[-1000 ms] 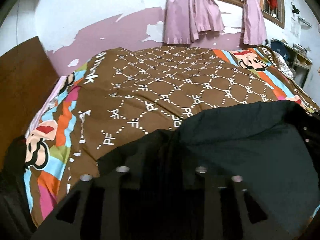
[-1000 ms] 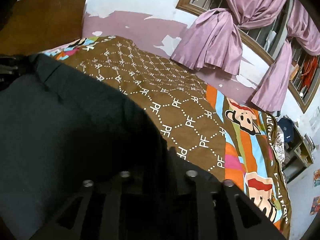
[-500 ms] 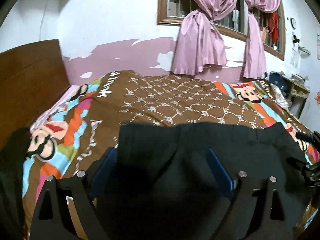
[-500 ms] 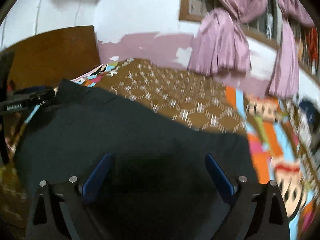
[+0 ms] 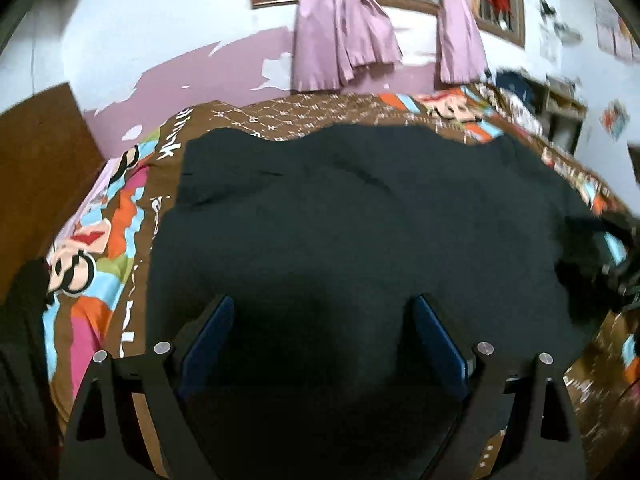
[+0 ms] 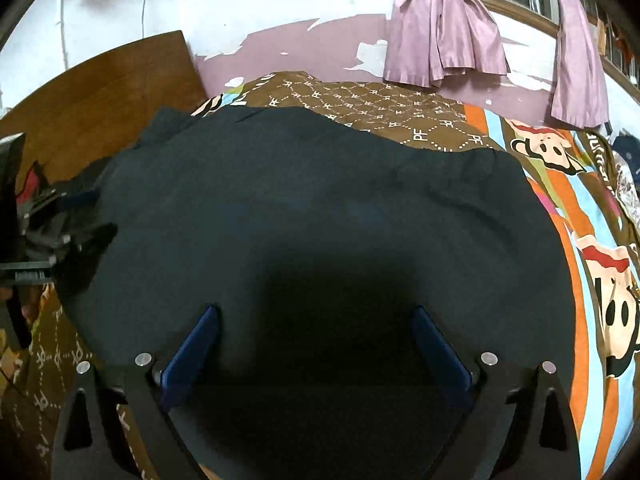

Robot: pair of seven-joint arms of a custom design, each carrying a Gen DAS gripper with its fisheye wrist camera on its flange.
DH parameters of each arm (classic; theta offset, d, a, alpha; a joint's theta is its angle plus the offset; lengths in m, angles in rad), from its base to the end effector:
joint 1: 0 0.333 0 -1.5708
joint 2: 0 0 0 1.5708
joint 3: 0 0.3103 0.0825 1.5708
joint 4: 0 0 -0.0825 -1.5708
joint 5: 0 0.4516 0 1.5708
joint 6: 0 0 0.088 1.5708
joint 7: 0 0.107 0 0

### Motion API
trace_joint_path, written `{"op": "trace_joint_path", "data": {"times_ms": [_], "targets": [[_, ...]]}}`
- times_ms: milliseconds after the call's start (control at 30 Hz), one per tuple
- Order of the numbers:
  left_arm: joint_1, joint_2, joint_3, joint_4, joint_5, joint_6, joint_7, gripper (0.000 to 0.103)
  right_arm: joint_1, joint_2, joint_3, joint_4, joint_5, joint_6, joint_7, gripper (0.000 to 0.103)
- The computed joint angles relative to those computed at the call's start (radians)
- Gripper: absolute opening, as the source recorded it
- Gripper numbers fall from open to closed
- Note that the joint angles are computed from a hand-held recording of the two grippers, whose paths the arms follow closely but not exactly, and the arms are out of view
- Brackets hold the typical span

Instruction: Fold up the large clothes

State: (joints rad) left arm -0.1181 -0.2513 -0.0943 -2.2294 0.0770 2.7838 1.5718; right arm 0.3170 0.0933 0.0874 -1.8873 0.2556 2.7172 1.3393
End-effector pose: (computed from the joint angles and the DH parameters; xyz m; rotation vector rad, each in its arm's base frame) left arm 0.5738 -0.1304 0.5394 -1.4859 1.9756 -0.7531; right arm 0.6429 0.2634 0.5089 -2.0482 1.3001 -0.4106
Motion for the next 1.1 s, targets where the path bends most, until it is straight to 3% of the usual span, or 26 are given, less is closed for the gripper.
{"op": "trace_joint_path", "data": {"times_ms": [133,300,433,633,733,867,1000,1100], "targets": [[0.002,0.036,-0.002,0.013,0.002,0.039,-0.003,0.089,-0.01,0.077,0.0,0.09,0.039,-0.022,-0.001,0.103],[0.046,0.148,-0.023,0.122,0.065,0.04,-0.117,0.102,-0.019,0.172,-0.003,0.207,0.06,-0.044,0.01,0.103],[0.056,0.219,-0.013,0.204,-0.004,0.025,-0.086,0.102,-0.008,0.237,-0.023,0.288,0.013,-0.04,0.06,0.103],[0.087,0.304,-0.019,0.317,0.054,-0.015,-0.153,0.102,0.007,0.327,-0.059,0.409,-0.068,-0.073,0.16,0.103],[0.114,0.349,-0.039,0.373,-0.108,-0.081,-0.043,0.102,0.003,0.375,-0.073,0.475,-0.092,-0.1,0.213,0.103],[0.146,0.372,-0.061,0.384,-0.28,-0.073,0.065,0.102,-0.056,0.465,-0.026,0.61,-0.023,-0.233,0.155,0.103],[0.156,0.386,-0.067,0.391,-0.346,-0.066,0.083,0.102,-0.049,0.477,-0.032,0.614,-0.021,-0.239,0.151,0.103],[0.144,0.385,-0.062,0.383,-0.305,-0.042,0.05,0.102,-0.043,0.471,-0.036,0.595,-0.029,-0.222,0.15,0.103]]}}
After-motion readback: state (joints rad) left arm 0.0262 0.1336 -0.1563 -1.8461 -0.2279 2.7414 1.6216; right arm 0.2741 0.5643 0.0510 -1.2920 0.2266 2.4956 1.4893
